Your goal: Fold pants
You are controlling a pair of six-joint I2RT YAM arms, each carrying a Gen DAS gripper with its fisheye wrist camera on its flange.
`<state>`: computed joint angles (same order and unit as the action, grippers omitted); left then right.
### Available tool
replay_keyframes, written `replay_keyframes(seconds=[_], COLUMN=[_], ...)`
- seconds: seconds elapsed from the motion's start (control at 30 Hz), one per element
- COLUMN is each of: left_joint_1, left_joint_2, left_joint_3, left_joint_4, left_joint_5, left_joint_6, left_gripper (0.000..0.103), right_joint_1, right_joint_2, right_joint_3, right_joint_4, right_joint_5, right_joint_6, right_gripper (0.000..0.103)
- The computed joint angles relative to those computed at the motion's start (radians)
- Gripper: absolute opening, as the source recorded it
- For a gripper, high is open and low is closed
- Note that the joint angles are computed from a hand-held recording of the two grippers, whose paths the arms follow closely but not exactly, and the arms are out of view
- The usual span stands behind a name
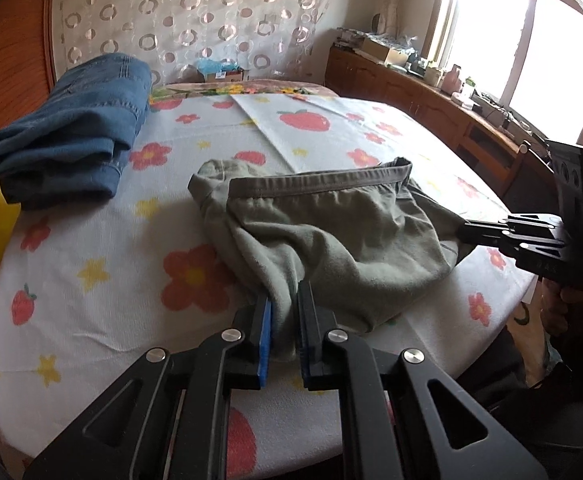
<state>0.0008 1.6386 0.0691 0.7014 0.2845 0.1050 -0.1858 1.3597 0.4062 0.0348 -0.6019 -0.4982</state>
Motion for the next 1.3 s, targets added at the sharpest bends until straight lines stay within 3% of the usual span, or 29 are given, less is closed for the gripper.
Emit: replay_keyframes(seconds=[0.17,0.27,0.33,0.4,0.5,0.63,0.8,1.1,1.27,1.3], left_joint_1=[-0.011,-0.014,-0.01,0.003,-0.007,-0.023,-0.006,-0.023,-0.022,-0.024], left_joint_2=[-0.02,-0.068,-0.079,-0.084,-0.069,-0.015,0.076,0.188,0.225,0.22], left_joint_3=[0.016,0.022,0.03,0.046,0.082,0.127,0.21,0.297,0.308,0.299], left_joint_4=[-0.043,-0.087,-0.09,-0.101,-0.114,-0.085,-0.095,-0.113,-0.086,-0.071], left_joint_5=[-0.016,-0.025,-0.033,-0.016,-0.033,-0.07,-0.038,-0.023,-0.03,-0.035], left_joint_6=[-0.011,-0.007,-0.008,-0.011,-0.014,-0.023,-0.014,0.006,0.008,0.009], left_gripper=[0.016,0.026,0.043,0.047,0.053,0.053,0.053,0.053,0.039,0.034], right_joint_1=[0.007,0.014,0.027,0.035,0.055,0.112,0.167,0.217,0.213,0.208], right_joint_2=[-0.026,-0.061,-0.071,-0.063,-0.031,0.052,0.168,0.297,0.329,0.327], right_joint_3=[0.005,-0.007,-0.015,-0.008,0.013,0.058,0.122,0.229,0.252,0.251], right_joint_4=[-0.013,-0.008,0.017,0.035,0.065,0.126,0.182,0.179,0.171,0.174], right_joint_5=[-0.003,0.021,0.05,0.063,0.067,0.101,0.137,0.158,0.133,0.12], right_joint_6=[0.019,0.032,0.05,0.069,0.082,0.107,0.121,0.093,0.101,0.1], right_gripper=[0.004,0.009,0.02,0.027,0.028,0.034,0.036,0.037,0.036,0.027])
